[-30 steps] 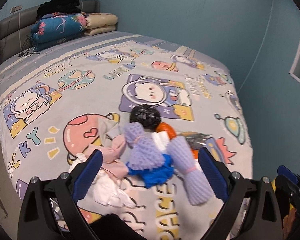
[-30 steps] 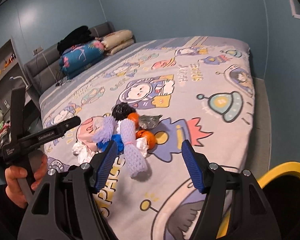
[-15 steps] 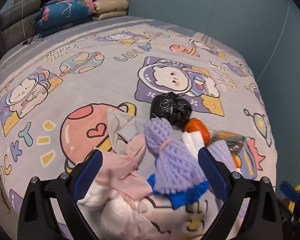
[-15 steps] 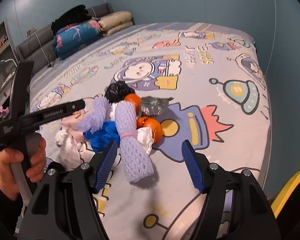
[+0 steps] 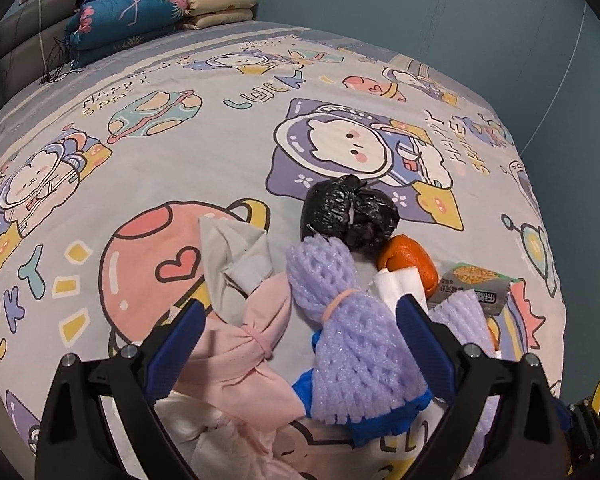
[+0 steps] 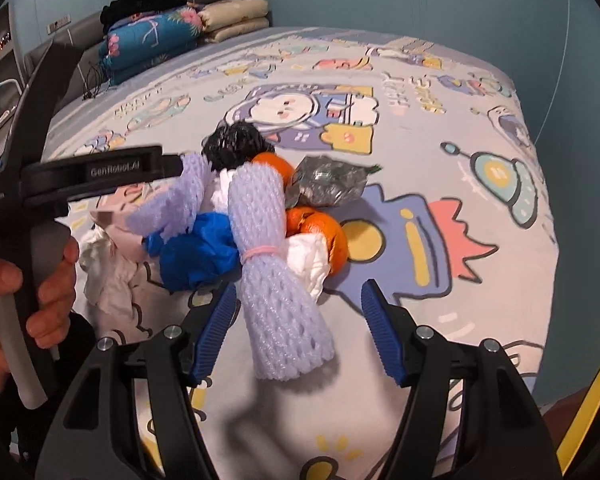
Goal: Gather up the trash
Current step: 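Grasp a lavender foam net with the right tool while the left tool grasps another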
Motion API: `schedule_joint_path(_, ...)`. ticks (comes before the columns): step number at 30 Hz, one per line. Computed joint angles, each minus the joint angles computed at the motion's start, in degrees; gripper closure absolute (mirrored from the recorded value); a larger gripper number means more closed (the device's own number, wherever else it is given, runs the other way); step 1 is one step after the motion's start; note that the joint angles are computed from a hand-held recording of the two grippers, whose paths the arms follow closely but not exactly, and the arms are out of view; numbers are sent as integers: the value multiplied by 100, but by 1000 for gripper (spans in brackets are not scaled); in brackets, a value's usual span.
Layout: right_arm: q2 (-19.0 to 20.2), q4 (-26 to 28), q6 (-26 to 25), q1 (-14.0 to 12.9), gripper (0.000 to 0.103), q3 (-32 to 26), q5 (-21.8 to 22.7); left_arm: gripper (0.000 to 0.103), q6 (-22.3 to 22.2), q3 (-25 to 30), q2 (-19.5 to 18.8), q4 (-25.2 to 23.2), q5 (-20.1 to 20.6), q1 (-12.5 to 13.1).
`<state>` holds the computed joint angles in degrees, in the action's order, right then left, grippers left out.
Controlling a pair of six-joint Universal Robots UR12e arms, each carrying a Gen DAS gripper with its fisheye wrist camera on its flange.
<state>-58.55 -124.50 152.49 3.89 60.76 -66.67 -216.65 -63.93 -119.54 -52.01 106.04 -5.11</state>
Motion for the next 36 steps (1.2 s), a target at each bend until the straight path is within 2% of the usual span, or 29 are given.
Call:
schedule_joint_path(3, 25, 50, -47, 31, 48, -6, -119, 13, 74, 42, -38, -9, -41, -8)
schedule_joint_path(8, 80, 228, -91, 60, 54, -71, -161, 30, 158, 133, -106, -125, -198, -9)
schedule_joint_path(9, 86, 241, -111, 72, 60, -75, -199, 34, 176, 161, -124, -170, -199, -14)
schedule_joint_path(11, 76, 218, -67, 74, 67, -52, -210, 48, 106, 149, -122, -161, -338, 5)
schedule_joint_path(12, 68, 186, -48, 79, 71, -36, -235, 52, 30, 98, -98, -89, -466, 23)
schedule_joint_path(14, 55, 210, -78, 85, 75, -23, -248, 65, 20, 64, -81, -37, -606, 35)
schedule_joint_path(18, 46, 214, -18, 84, 79, -15, -292, 75, 88, 8, -48, 55, -559, 12)
schedule_joint_path(20, 52, 317, 20, 76, 79, -45, -295, 86, 42, -44, -7, 91, -611, 24)
schedule_joint_path(23, 65, 581, 49, 42, 80, -148, -142, 89, -32, -148, 68, 171, -688, 47)
schedule_joint_path(27, 12, 548, 69, 23, 80, -115, -151, 92, -106, -267, 159, 258, -736, 59)
schedule_joint_path(31, -25, 733, 150, -27, 80, -148, -30, 93, -115, -414, 278, 416, -691, 37)
schedule_joint_path(36, -112, 617, 203, -94, 80, -84, 82, 93, -38, -540, 424, 539, -462, -21)
